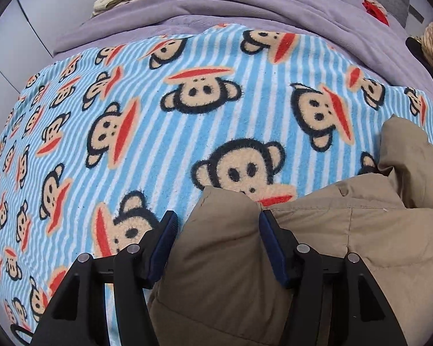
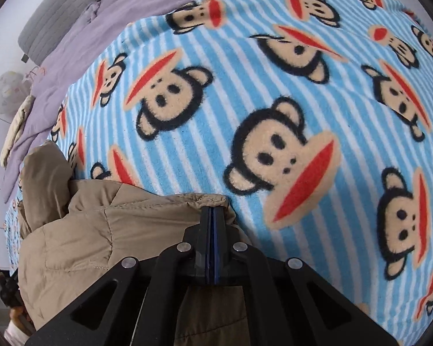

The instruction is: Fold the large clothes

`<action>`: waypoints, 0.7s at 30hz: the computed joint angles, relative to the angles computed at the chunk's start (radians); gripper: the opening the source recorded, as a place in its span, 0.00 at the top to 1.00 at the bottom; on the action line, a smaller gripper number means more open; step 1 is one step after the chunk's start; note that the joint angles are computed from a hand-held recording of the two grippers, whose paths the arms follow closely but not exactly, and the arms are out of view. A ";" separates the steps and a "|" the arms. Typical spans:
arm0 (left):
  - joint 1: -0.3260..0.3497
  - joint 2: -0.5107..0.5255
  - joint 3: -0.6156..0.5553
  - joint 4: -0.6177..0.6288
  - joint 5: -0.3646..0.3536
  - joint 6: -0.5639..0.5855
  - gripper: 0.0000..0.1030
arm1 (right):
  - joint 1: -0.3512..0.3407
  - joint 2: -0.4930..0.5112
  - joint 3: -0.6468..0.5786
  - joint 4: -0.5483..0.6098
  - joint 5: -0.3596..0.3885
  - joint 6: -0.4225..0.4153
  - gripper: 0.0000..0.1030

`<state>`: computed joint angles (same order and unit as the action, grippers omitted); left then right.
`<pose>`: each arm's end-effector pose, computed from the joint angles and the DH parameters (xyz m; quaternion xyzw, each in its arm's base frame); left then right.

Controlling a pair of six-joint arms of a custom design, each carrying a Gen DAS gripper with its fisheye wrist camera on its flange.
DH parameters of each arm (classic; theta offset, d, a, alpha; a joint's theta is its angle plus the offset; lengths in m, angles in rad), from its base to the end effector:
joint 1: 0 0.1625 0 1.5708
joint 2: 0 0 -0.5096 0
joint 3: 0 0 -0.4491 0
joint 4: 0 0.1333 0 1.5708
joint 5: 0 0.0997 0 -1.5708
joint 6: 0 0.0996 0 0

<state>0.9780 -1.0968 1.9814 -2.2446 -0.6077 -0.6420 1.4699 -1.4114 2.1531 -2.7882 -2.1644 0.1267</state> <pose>-0.1584 -0.6201 0.1920 0.0270 0.8823 -0.1906 0.4295 0.0230 -0.5435 0.3345 -0.1740 -0.9155 0.2290 0.2813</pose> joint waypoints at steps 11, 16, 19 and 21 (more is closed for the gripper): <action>-0.181 -0.171 0.122 0.120 -0.004 0.022 0.41 | 0.144 -0.146 0.079 0.037 -0.008 0.064 0.96; -0.268 -0.226 0.191 0.147 -0.093 -0.065 0.26 | 0.199 -0.204 0.148 0.100 0.039 0.134 0.95; -0.326 -0.251 0.238 0.117 -0.113 -0.110 0.07 | 0.224 -0.245 0.185 0.139 0.061 0.175 0.95; -0.353 -0.264 0.250 0.127 -0.134 -0.136 0.07 | 0.241 -0.261 0.203 0.161 0.070 0.204 0.95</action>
